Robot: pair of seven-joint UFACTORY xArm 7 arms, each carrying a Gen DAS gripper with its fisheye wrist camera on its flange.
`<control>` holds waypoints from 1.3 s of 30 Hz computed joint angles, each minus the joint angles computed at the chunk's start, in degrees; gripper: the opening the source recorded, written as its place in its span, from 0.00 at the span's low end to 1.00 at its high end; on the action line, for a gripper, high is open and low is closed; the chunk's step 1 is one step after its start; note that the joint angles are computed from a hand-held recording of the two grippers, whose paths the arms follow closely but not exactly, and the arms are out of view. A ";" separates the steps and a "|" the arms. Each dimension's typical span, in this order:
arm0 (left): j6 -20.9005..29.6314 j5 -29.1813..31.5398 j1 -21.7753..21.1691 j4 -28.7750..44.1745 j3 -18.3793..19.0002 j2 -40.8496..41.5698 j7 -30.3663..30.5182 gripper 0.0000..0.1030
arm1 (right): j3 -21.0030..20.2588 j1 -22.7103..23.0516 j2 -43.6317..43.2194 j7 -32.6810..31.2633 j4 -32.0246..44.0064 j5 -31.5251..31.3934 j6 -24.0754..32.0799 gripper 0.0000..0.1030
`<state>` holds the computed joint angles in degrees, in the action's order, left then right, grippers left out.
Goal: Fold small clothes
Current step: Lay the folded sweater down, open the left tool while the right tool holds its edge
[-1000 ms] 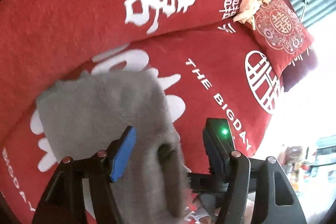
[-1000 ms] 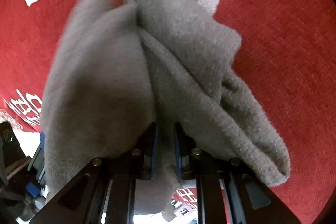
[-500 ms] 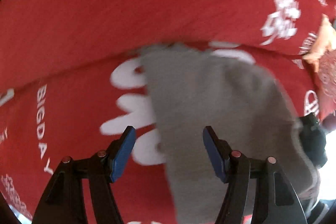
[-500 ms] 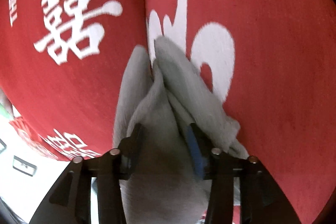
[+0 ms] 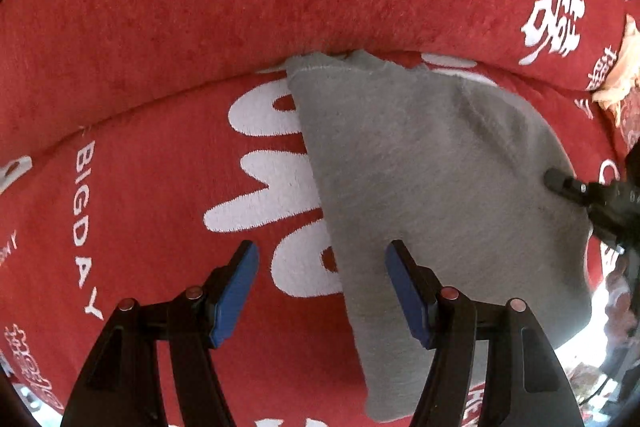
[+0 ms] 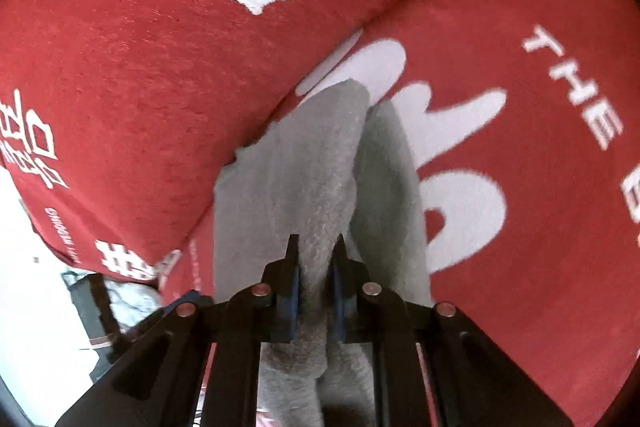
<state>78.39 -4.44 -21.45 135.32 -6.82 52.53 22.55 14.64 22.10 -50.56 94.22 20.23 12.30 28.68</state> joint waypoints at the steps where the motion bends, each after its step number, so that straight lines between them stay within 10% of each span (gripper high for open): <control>1: -0.22 0.37 -0.18 -0.68 0.20 -0.18 0.16 0.66 | -1.15 0.88 0.30 -0.54 -0.09 0.65 1.76 0.14; 15: 1.05 0.35 2.09 -6.64 -0.26 -4.74 1.35 0.66 | 4.54 2.36 -8.95 9.14 5.11 0.52 21.26 0.21; 25: -1.64 -0.60 1.92 -22.95 -1.28 -13.35 5.48 0.66 | 5.13 3.21 3.80 1.24 15.88 -0.88 18.30 0.20; 28: -2.59 -0.30 2.07 -24.79 -1.05 -13.93 4.89 0.79 | 5.12 4.06 6.02 0.19 17.08 -0.05 19.26 0.20; 39: -2.84 0.12 2.23 -25.27 -1.24 -13.11 4.66 0.79 | 4.90 8.96 8.01 1.16 13.65 6.62 24.87 0.20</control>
<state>75.55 -4.32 -19.21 110.05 -8.06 39.42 27.22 19.54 31.06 -42.55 95.38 33.88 18.92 53.55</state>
